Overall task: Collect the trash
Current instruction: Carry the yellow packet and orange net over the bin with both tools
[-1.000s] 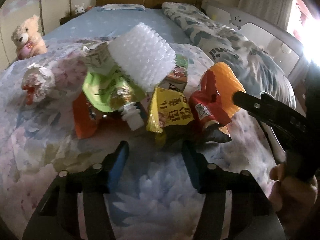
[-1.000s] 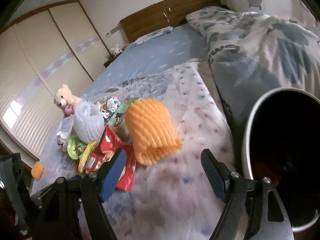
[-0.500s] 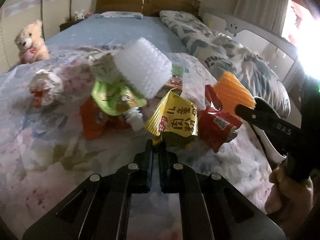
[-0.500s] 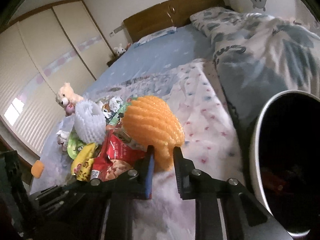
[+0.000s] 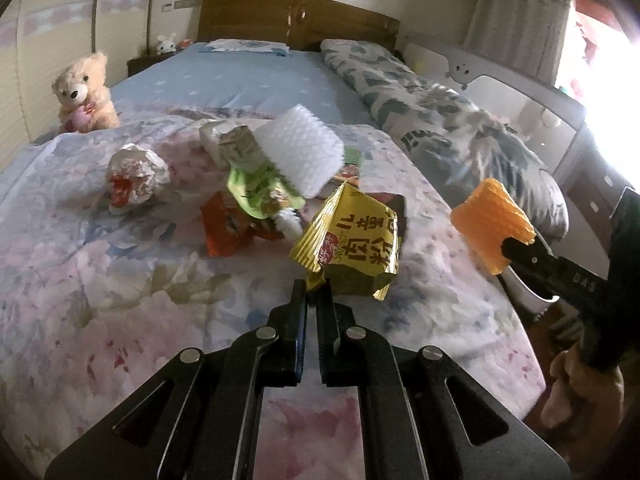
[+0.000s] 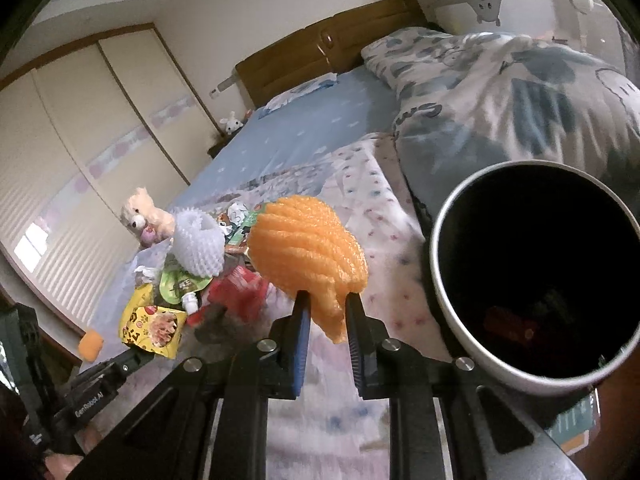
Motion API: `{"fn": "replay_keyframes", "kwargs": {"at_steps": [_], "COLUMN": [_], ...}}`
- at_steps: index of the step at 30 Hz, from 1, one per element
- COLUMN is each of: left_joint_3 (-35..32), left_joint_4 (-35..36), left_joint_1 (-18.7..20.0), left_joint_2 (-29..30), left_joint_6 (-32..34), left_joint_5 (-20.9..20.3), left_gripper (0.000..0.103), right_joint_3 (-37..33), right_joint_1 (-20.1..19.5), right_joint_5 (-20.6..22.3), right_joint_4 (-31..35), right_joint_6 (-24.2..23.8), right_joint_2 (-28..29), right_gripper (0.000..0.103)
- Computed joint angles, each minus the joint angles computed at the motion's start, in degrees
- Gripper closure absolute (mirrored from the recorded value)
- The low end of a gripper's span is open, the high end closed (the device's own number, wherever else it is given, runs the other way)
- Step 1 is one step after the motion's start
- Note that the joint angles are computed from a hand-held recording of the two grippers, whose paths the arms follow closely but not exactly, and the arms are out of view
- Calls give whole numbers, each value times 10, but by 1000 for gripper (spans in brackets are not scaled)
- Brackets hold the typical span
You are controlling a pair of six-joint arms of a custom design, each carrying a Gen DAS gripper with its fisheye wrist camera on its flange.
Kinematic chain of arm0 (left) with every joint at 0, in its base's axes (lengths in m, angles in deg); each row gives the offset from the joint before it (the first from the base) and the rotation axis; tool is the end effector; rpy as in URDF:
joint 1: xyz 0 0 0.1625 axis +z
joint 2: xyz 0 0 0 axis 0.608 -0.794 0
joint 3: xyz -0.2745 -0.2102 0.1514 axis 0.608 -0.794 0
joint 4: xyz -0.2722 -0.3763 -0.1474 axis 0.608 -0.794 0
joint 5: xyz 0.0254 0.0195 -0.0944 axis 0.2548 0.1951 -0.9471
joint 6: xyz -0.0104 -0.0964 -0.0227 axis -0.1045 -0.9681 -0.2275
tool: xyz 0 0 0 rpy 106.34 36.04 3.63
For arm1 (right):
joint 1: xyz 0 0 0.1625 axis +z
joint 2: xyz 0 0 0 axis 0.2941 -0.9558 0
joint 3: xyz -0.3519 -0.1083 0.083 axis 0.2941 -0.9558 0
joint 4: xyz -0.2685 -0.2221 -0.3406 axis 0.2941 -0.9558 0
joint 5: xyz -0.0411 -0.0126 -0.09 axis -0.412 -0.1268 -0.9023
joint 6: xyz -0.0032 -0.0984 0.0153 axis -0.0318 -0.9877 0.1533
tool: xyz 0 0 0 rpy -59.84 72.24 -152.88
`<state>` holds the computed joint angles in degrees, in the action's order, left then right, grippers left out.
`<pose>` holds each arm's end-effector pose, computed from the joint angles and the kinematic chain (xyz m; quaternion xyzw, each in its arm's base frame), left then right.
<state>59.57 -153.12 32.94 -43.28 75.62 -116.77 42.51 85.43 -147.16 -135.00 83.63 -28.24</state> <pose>-0.0685 -0.6827 0.2071 0.3277 0.9006 -0.2321 0.1661 0.2104 -0.6040 0.0387 -0.0710 -0.8477 0.4796 0.2152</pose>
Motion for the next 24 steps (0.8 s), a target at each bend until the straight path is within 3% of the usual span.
{"fn": "replay_keyframes", "kwargs": {"at_steps": [9, 24], "left_joint_3": [31, 37], "left_joint_4": [16, 36], "left_joint_1": [-24, -65], "left_joint_2": [-14, 12], "left_joint_6": [9, 8], "left_joint_5": [-18, -38], "left_gripper": [99, 99], "right_joint_3": [41, 117], "right_joint_1": [11, 11], "right_joint_5": [-12, -49], "right_joint_4": [-30, -87], "right_joint_6": [8, 26], "right_joint_2": [-21, -70], "right_gripper": [86, 86]}}
